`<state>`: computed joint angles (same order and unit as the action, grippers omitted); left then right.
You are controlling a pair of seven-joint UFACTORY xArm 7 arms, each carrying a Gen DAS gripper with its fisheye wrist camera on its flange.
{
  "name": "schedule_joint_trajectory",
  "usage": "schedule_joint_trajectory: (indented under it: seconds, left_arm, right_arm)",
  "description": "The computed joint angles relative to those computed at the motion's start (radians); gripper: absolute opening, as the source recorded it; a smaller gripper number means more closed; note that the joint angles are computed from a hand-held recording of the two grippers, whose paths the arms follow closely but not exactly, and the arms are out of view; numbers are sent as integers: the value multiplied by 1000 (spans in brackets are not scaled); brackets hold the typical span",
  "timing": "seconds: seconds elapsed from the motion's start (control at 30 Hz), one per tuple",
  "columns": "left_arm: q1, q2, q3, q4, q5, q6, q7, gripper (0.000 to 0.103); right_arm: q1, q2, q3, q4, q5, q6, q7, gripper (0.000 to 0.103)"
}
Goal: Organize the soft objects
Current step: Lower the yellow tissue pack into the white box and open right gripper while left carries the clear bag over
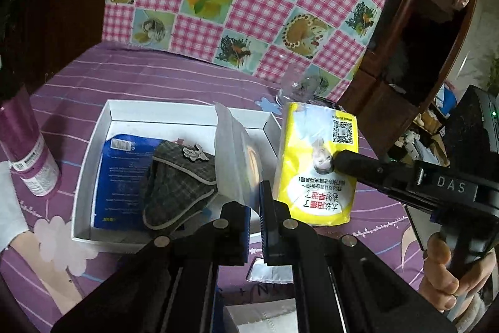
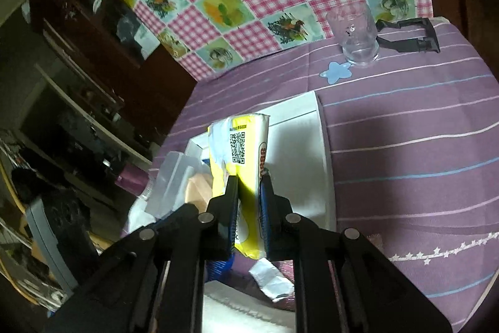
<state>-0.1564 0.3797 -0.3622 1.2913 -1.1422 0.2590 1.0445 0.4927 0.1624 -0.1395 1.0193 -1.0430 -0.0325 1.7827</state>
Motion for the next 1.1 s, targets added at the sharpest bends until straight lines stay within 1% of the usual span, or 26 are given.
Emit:
schedule_joint_trajectory:
  seconds: [0.03, 0.1, 0.2, 0.3, 0.33, 0.37, 0.43, 0.5, 0.53, 0.57, 0.6, 0.63, 0.67, 0.7, 0.73, 0.77, 0.83, 0.93, 1.0, 1.07, 1.1]
  left_arm:
    - [-5, 8, 5, 2, 12, 0, -10, 4]
    - [-5, 22, 2, 10, 24, 7, -20, 4]
    - [2, 52, -3, 29, 38, 33, -37, 4]
    - [-14, 76, 8, 40, 86, 12, -88, 4]
    - [-28, 86, 23, 44, 124, -1, -132, 4]
    - [-48, 96, 48, 50, 179, -7, -198, 4]
    - [-90, 121, 116, 71, 294, 20, -363, 4]
    - [-119, 143, 169, 90, 380, 43, -487, 4]
    - [-98, 150, 153, 97, 385, 49, -503, 4]
    - [-93, 152, 151, 98, 404, 53, -526, 4]
    - [-99, 151, 161, 97, 435, 48, -562, 4]
    - [-117, 147, 181, 88, 475, 26, -604, 6]
    - [-124, 145, 188, 80, 502, 3, -628, 6]
    - [-133, 144, 196, 73, 529, -17, -653, 8]
    - [-135, 144, 201, 72, 554, -19, -675, 15]
    - [-147, 141, 219, 70, 589, -15, -709, 19]
    - [-157, 134, 237, 66, 646, -10, -754, 34]
    - [-119, 105, 202, 45, 675, -20, -770, 45]
    - [-108, 87, 198, 36, 714, -10, -795, 51]
    - [-114, 67, 213, 28, 777, 9, -834, 52]
    - [-116, 57, 220, 24, 807, 20, -856, 52]
  right_arm:
    - [-2, -1, 5, -1, 8, 16, -10, 15]
    - [-4, 0, 3, -1, -10, 16, 9, 15]
    - [-19, 6, 19, -1, 6, 36, -3, 15]
    - [-34, 20, 39, 3, 33, 53, -26, 15]
    - [-36, 28, 41, 6, 41, 51, -35, 15]
    - [-36, 38, 42, 10, 52, 47, -47, 15]
    - [-33, 59, 43, 19, 94, 42, -86, 15]
    - [-21, 79, 36, 31, 130, 37, -126, 15]
    - [-11, 86, 28, 34, 143, 32, -140, 15]
    - [-3, 92, 21, 38, 157, 28, -158, 15]
    - [9, 95, 10, 39, 167, 25, -171, 15]
    - [22, 99, -1, 42, 179, 25, -183, 15]
    - [26, 101, -2, 43, 199, 30, -203, 15]
    - [31, 105, -4, 44, 220, 37, -222, 15]
    - [46, 108, -19, 45, 231, 40, -227, 15]
    - [69, 113, -42, 47, 233, 44, -223, 15]
    - [95, 120, -66, 52, 243, 58, -233, 15]
    - [98, 130, -60, 65, 261, 104, -260, 15]
    - [83, 134, -40, 72, 277, 123, -285, 15]
    - [85, 132, -35, 83, 270, 156, -295, 15]
    - [93, 130, -36, 91, 252, 189, -291, 15]
